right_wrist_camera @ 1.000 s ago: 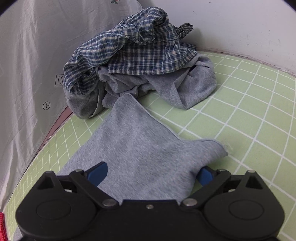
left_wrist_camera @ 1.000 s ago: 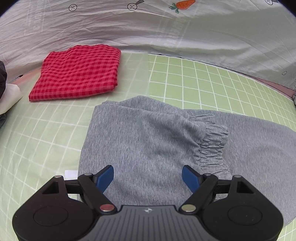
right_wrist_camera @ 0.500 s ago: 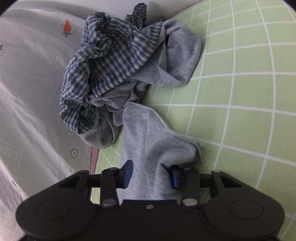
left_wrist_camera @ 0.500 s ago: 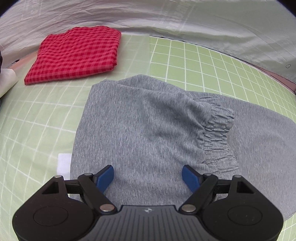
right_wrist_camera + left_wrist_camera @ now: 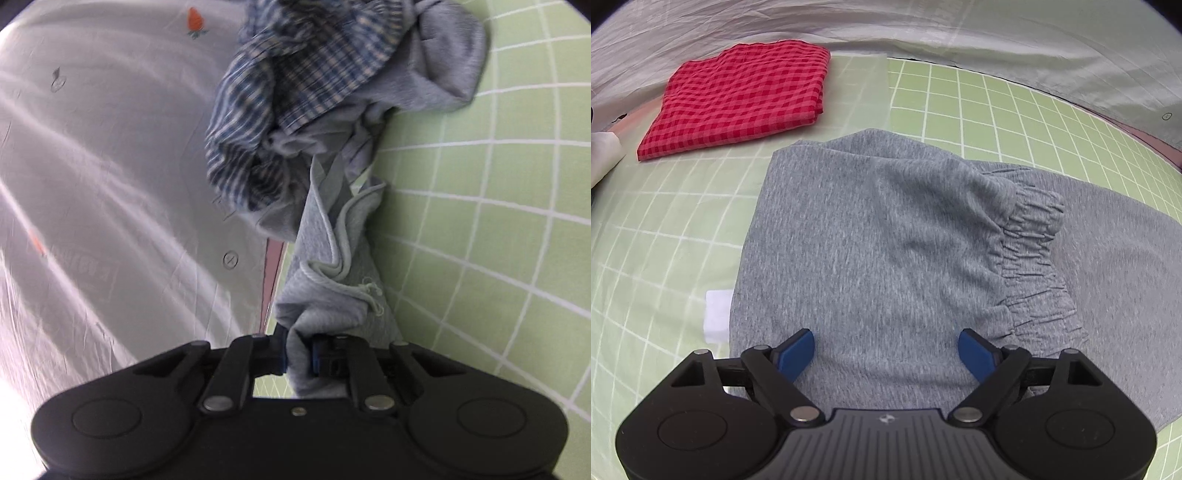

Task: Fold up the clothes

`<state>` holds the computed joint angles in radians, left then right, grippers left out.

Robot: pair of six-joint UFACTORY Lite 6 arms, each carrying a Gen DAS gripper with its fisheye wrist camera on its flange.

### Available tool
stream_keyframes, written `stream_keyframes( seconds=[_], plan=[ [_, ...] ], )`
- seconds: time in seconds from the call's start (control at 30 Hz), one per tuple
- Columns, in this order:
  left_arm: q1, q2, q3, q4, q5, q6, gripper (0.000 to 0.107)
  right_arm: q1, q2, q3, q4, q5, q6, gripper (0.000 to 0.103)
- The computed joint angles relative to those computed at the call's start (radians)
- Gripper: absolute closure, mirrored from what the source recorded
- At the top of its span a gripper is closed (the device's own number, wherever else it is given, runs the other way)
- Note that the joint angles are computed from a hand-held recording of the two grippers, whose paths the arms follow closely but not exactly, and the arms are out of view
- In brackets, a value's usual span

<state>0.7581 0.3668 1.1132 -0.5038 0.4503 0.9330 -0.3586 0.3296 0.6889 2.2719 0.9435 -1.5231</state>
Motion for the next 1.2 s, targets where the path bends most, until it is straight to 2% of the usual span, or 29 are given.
stream_keyframes(
  seconds=[0.17,0.3,0.47,0.63,0.73,0.8,0.87,0.93,1.0,1.07,1.2],
  plan=[
    [-0.010,-0.003,-0.009,0.011,-0.014,-0.008,0.019,0.158,-0.068,0.085,-0.158,-0.156,0.000,0.091],
    [-0.009,-0.012,-0.027,-0.009,-0.026,0.015,0.018,0.308,-0.090,0.116,-0.226,-0.212,0.017,0.091],
    [-0.009,-0.011,-0.042,-0.041,-0.047,0.057,0.016,0.492,-0.032,0.143,-0.196,-0.234,0.018,0.091],
    [-0.007,-0.015,-0.055,-0.074,-0.062,0.097,0.014,0.625,0.010,0.122,-0.159,-0.327,0.044,0.091],
    [-0.003,-0.017,-0.065,-0.094,-0.069,0.123,0.011,0.655,-0.050,0.059,-0.104,-0.330,0.023,0.091],
    [-0.004,-0.019,-0.074,-0.094,-0.083,0.124,0.007,0.679,-0.101,0.037,-0.111,-0.397,0.047,0.086],
    [-0.009,-0.013,-0.069,-0.071,-0.088,0.091,0.004,0.709,-0.125,0.054,-0.170,-0.514,0.090,0.083],
    [-0.010,-0.008,-0.063,-0.061,-0.086,0.080,0.004,0.716,-0.157,0.036,-0.164,-0.544,0.090,0.083],
    [-0.007,-0.011,-0.068,-0.082,-0.089,0.104,0.004,0.729,-0.195,0.027,-0.144,-0.584,0.089,0.066],
    [-0.004,-0.015,-0.076,-0.109,-0.094,0.135,0.004,0.752,-0.230,0.033,-0.148,-0.648,0.087,0.059],
    [-0.002,-0.019,-0.083,-0.137,-0.098,0.165,0.004,0.760,-0.277,0.056,-0.248,-0.702,0.180,0.059]
  ],
)
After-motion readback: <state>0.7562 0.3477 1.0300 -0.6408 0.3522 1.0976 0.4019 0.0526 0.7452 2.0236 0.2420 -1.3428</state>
